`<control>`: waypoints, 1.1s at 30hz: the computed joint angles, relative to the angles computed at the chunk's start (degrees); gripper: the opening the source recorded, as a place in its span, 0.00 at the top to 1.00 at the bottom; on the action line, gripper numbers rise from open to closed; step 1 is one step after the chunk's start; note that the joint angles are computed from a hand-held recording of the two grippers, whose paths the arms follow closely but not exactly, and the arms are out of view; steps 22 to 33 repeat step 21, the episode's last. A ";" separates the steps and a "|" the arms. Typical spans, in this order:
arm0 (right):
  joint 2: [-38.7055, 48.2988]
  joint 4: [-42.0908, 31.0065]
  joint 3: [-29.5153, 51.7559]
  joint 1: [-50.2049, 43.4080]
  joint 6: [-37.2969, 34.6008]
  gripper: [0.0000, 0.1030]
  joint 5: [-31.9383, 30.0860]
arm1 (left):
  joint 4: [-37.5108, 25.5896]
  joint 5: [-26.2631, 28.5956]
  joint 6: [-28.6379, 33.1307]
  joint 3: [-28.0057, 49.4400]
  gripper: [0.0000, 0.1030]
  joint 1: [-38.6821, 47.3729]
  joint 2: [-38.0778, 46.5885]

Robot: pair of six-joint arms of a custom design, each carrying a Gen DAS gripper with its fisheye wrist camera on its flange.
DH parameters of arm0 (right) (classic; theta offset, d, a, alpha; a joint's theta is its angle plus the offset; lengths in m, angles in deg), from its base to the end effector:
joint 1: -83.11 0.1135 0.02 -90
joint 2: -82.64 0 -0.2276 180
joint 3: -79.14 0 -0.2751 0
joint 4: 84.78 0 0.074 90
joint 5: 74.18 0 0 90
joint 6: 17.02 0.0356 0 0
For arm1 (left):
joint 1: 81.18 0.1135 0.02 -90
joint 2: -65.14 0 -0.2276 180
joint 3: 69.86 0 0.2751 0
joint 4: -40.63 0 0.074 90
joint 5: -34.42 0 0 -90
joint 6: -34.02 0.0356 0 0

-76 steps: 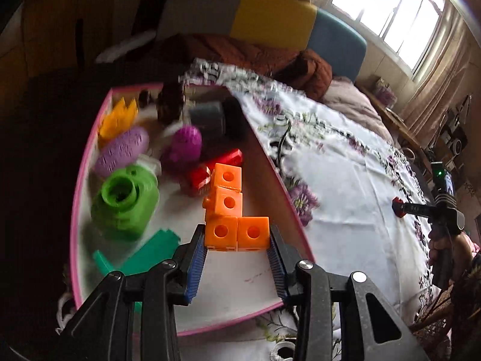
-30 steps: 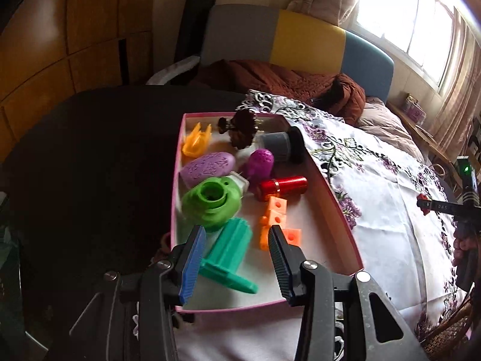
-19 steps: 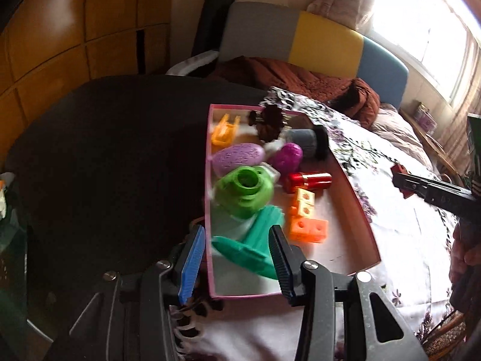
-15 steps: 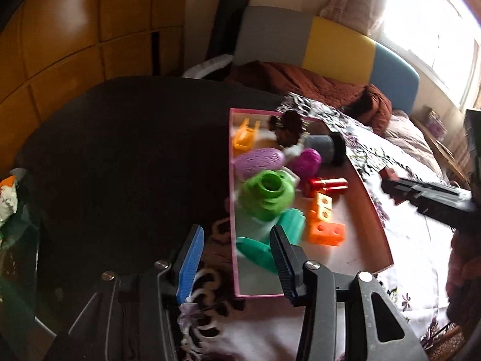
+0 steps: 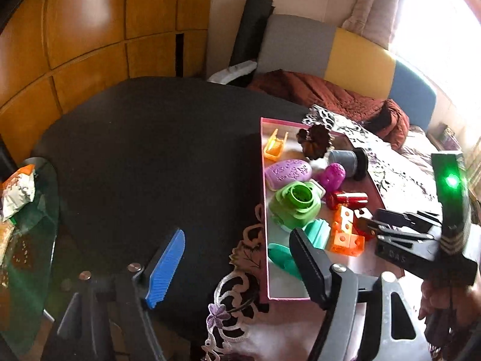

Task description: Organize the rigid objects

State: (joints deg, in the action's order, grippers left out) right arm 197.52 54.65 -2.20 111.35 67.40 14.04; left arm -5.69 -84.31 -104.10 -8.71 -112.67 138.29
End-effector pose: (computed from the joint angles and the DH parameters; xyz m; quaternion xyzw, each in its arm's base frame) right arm 0.3870 0.2091 0.1514 -0.2830 0.9155 0.0707 0.2772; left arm 0.2463 -0.1308 0.1846 -0.2018 0.9124 0.0141 0.3559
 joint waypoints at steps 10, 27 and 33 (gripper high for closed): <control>-14.17 11.68 -16.43 1.35 7.28 0.22 1.17 | -3.37 -4.75 -4.85 1.55 0.30 -2.11 1.09; -23.75 16.95 -26.44 2.41 12.59 0.20 3.14 | -4.17 -12.03 -4.38 1.10 0.48 -6.69 -0.48; -23.75 16.95 -26.44 2.41 12.59 0.20 3.14 | -4.17 -12.03 -4.38 1.10 0.48 -6.69 -0.48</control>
